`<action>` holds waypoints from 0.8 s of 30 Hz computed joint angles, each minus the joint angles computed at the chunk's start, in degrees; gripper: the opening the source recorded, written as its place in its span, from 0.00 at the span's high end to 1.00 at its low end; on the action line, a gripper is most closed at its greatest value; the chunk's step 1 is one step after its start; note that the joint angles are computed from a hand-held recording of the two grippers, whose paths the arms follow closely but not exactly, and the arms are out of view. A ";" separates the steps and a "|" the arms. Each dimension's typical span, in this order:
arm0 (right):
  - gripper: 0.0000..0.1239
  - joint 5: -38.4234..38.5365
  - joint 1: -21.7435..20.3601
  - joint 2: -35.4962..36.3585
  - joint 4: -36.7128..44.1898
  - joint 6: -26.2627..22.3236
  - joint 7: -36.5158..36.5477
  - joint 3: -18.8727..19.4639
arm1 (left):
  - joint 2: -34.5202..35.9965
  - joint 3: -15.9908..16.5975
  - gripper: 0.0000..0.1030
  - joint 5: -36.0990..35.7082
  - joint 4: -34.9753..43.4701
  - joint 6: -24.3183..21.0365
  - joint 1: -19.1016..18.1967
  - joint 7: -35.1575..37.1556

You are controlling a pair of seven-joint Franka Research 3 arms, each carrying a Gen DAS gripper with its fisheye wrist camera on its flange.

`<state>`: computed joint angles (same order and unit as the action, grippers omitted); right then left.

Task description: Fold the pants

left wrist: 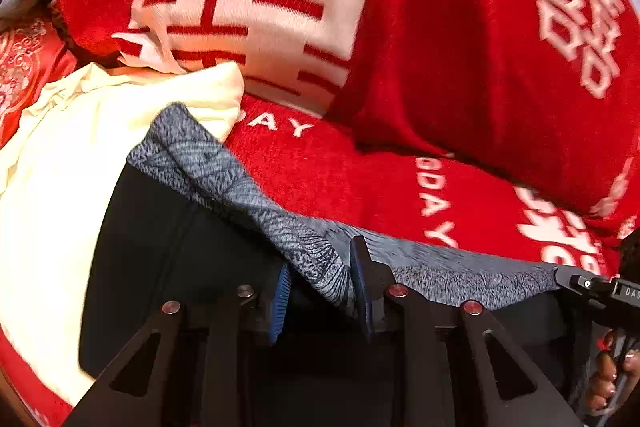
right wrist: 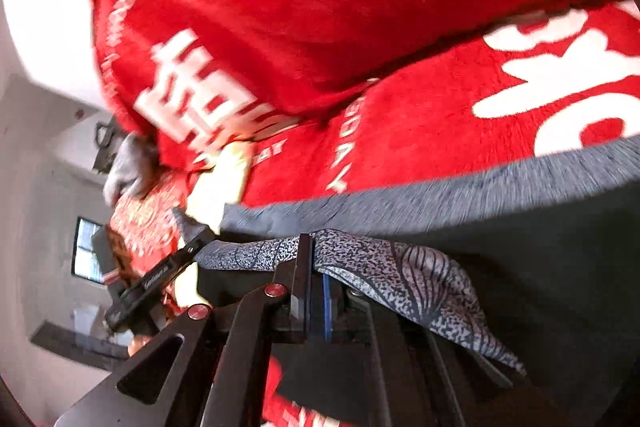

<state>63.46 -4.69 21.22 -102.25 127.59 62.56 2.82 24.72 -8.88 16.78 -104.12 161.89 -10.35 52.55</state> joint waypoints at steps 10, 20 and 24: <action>0.85 -6.68 0.20 4.25 3.88 2.42 4.33 1.00 | -4.18 5.56 0.39 8.44 -5.63 0.77 -1.60 -9.10; 0.75 -13.79 6.46 1.37 0.94 5.15 3.53 -0.03 | -4.93 7.03 0.38 21.90 -8.20 -3.73 -3.54 -15.11; 0.75 -15.22 6.05 -0.74 -1.93 10.61 6.83 -1.12 | -7.16 4.93 0.33 23.28 -8.78 -9.40 -2.95 -12.78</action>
<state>48.24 1.36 20.48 -104.18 138.20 69.39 1.70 17.55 -3.94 40.06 -112.90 152.49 -13.31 39.78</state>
